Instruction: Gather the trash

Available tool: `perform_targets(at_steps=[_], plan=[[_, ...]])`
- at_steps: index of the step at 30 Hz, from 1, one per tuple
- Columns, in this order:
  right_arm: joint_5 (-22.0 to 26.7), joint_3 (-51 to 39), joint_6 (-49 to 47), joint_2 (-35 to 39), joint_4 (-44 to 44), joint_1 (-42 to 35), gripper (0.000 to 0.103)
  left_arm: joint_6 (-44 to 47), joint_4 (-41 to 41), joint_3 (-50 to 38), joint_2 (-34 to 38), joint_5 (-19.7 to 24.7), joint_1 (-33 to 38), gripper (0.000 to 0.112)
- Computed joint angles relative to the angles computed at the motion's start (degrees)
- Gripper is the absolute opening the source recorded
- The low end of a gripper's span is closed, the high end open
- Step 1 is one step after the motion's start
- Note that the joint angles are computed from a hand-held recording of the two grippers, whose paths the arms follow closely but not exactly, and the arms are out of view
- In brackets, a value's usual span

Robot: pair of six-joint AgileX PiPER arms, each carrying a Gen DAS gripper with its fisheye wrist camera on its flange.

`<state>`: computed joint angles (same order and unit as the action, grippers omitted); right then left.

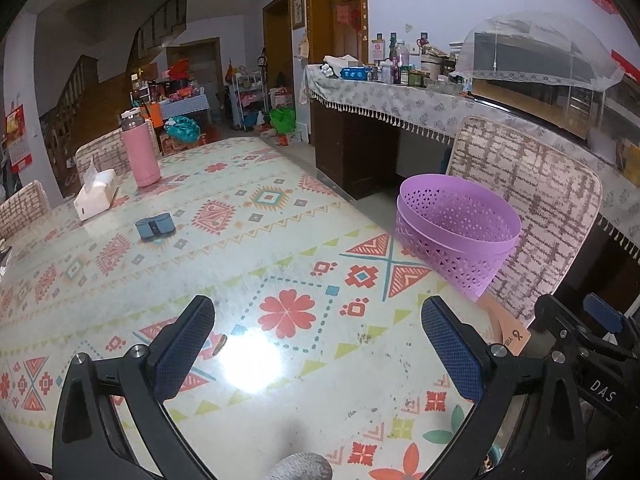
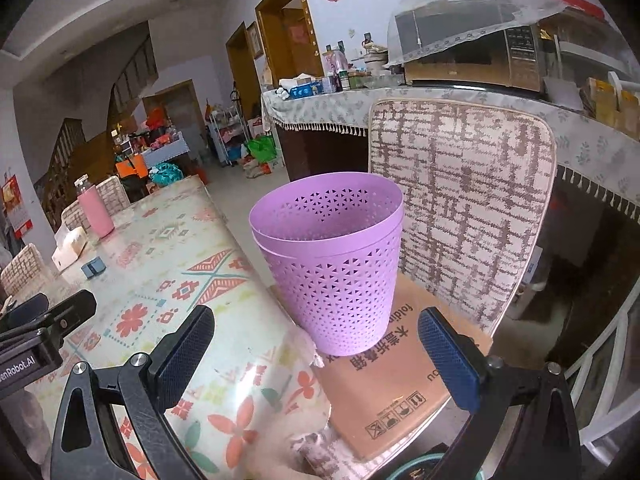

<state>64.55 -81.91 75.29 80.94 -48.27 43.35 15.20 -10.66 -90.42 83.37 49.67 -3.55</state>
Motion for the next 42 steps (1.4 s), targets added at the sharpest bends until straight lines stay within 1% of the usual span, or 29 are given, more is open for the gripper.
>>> perform_targets(at_steps=[29, 42], plan=[[-0.59, 2.21, 2.0, -1.09, 1.06, -0.71, 0.103, 4.07, -2.24, 1.09, 0.3, 2.71, -1.84, 0.103], [1.09, 2.47, 3.31, -1.6, 0.62, -0.1, 0.103, 7.12, -5.27, 2.22, -0.76, 3.63, -2.64, 0.103]])
